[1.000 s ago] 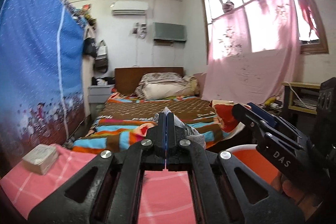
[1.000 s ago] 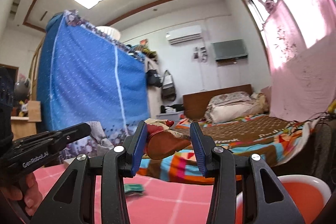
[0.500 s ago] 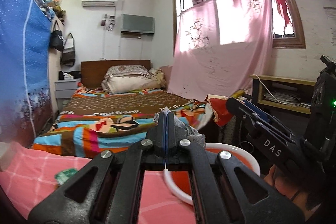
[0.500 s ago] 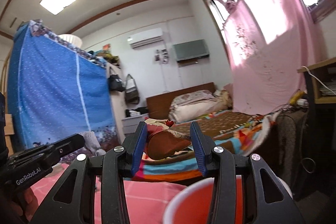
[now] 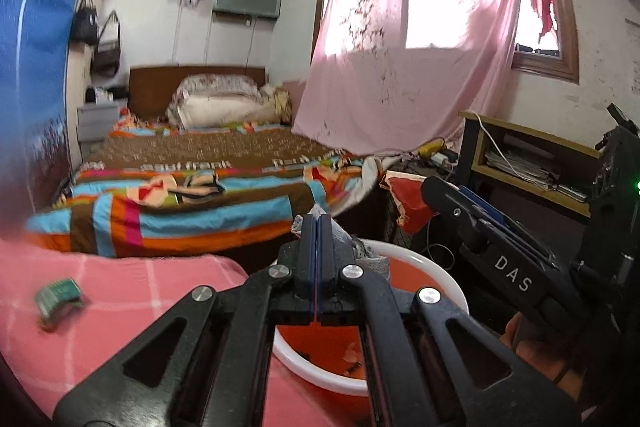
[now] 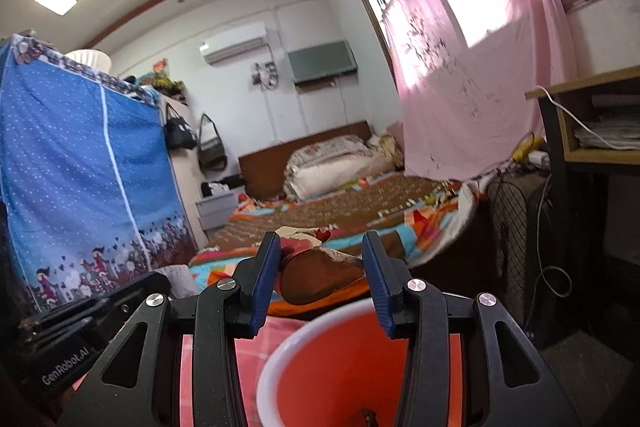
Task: Collect trash
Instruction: 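Open the left gripper over the bucket while the right gripper opens too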
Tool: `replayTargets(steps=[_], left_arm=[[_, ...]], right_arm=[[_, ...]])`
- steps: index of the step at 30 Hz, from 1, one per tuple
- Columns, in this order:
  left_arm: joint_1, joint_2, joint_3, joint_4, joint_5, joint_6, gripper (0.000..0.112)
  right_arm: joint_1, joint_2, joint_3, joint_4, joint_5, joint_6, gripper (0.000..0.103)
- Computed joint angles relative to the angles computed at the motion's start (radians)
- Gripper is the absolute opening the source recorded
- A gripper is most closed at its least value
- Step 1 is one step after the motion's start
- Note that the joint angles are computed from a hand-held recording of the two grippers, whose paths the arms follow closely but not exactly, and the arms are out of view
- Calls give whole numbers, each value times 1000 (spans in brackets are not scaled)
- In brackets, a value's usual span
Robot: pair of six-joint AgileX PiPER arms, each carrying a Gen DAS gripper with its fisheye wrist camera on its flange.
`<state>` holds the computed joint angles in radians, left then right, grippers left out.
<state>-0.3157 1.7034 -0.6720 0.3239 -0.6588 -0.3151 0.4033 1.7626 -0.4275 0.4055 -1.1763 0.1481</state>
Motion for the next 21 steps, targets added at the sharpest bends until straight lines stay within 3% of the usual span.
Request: replayTargets(steps=[13, 17, 21], left_arm=[[-20, 96, -133, 188, 158, -220, 5], [-19, 123, -171, 285, 208, -323, 17], [-7, 127, -170, 325, 205, -379, 30]], right_arm=[[-83, 8, -27, -51, 152, 62, 43], [-104, 12, -30, -76, 171, 88, 43], [-107, 12, -34, -77, 180, 96, 45]])
